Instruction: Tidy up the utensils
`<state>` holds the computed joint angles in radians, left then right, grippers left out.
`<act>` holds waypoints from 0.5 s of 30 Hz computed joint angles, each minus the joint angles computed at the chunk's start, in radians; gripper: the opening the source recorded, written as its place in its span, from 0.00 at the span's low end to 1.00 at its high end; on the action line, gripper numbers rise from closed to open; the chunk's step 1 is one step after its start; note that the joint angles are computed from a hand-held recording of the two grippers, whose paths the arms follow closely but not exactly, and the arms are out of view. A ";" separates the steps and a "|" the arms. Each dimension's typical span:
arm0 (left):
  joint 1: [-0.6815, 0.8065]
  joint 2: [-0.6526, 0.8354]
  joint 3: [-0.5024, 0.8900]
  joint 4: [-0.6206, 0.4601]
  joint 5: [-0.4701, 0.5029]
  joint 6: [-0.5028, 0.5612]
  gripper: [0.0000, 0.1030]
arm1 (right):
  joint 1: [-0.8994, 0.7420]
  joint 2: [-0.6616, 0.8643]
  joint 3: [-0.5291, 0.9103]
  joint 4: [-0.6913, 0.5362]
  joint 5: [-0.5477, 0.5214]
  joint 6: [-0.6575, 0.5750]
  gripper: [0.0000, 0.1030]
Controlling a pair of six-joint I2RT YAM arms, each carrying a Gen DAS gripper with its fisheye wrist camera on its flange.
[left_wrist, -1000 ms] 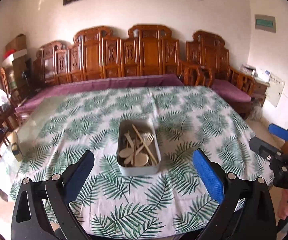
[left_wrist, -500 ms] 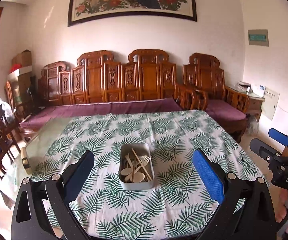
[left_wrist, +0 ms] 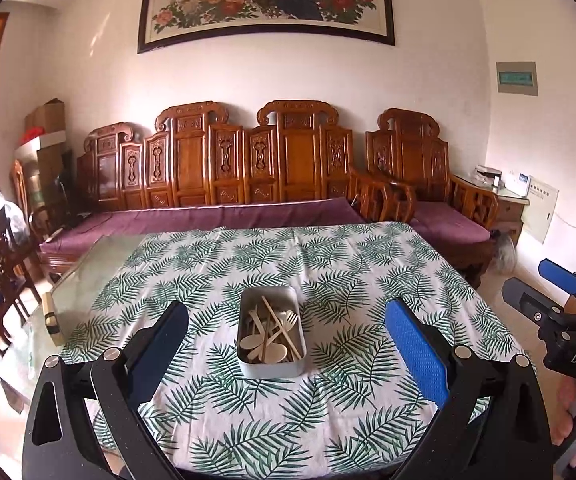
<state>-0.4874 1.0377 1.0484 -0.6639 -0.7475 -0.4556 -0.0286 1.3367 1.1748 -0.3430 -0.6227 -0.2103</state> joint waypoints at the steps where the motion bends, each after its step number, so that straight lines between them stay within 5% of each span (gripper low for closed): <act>1: 0.000 0.000 0.000 0.000 0.000 0.001 0.93 | 0.000 0.000 0.000 0.000 0.000 -0.001 0.98; 15: 0.005 -0.012 -0.021 0.008 0.008 -0.011 0.93 | -0.009 0.005 -0.002 0.002 -0.008 -0.008 0.98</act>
